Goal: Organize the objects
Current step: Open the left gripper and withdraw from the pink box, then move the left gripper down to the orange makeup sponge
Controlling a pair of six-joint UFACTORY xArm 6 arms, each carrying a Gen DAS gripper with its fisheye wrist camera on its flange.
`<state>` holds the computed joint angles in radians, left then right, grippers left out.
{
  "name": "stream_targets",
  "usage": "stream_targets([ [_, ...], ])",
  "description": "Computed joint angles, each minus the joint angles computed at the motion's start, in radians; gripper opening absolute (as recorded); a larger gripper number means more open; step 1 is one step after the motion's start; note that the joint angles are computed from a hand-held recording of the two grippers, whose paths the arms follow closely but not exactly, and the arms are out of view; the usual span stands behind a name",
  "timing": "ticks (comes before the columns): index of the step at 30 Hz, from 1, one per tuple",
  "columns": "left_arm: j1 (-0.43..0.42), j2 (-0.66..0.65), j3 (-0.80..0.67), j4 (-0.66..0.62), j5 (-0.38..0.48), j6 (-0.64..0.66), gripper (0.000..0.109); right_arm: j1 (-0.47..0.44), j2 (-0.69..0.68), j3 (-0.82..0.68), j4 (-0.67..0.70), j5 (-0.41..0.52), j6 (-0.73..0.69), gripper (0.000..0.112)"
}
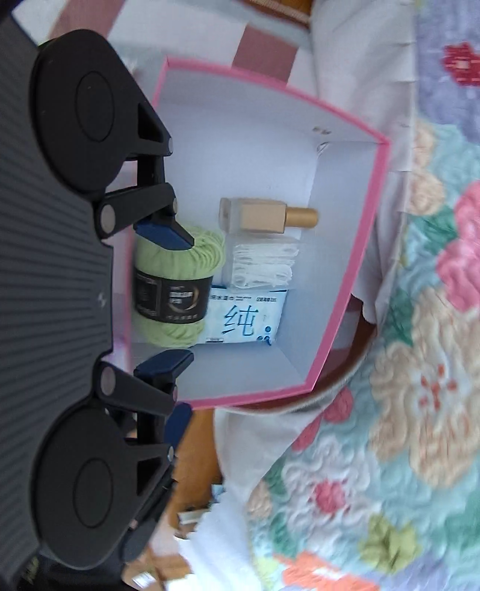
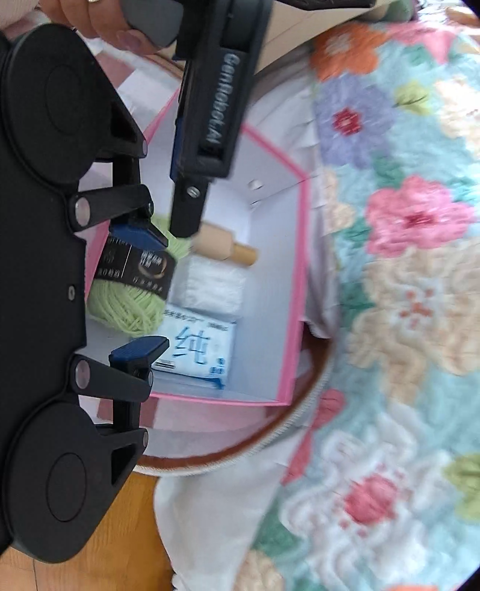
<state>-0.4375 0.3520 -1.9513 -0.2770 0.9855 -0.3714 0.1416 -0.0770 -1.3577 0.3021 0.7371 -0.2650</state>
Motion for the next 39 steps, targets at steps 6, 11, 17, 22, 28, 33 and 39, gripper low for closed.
stream_targets([
  [6,-0.001,-0.093,-0.023,0.074,0.118,-0.014,0.058,0.009,-0.123,0.040,0.089,0.040,-0.044,0.056],
  [11,-0.019,-0.187,-0.004,0.149,0.201,-0.012,0.059,0.023,-0.223,0.057,0.094,0.113,-0.093,0.056],
  [17,-0.041,-0.281,0.034,0.183,0.288,0.003,0.061,0.017,-0.317,0.060,0.101,0.213,-0.131,0.058],
  [22,-0.045,-0.369,0.126,0.181,0.301,0.032,0.061,0.006,-0.393,0.087,0.126,0.276,-0.164,0.060],
  [28,-0.063,-0.467,0.278,0.192,0.273,0.053,0.062,0.034,-0.473,0.166,0.118,0.321,-0.209,0.062],
  [33,-0.073,-0.519,0.404,0.153,0.233,0.072,0.062,0.079,-0.523,0.267,0.102,0.306,-0.224,0.062],
  [39,-0.071,-0.548,0.516,0.140,0.176,0.073,0.069,0.130,-0.583,0.418,0.069,0.217,-0.226,0.065],
])
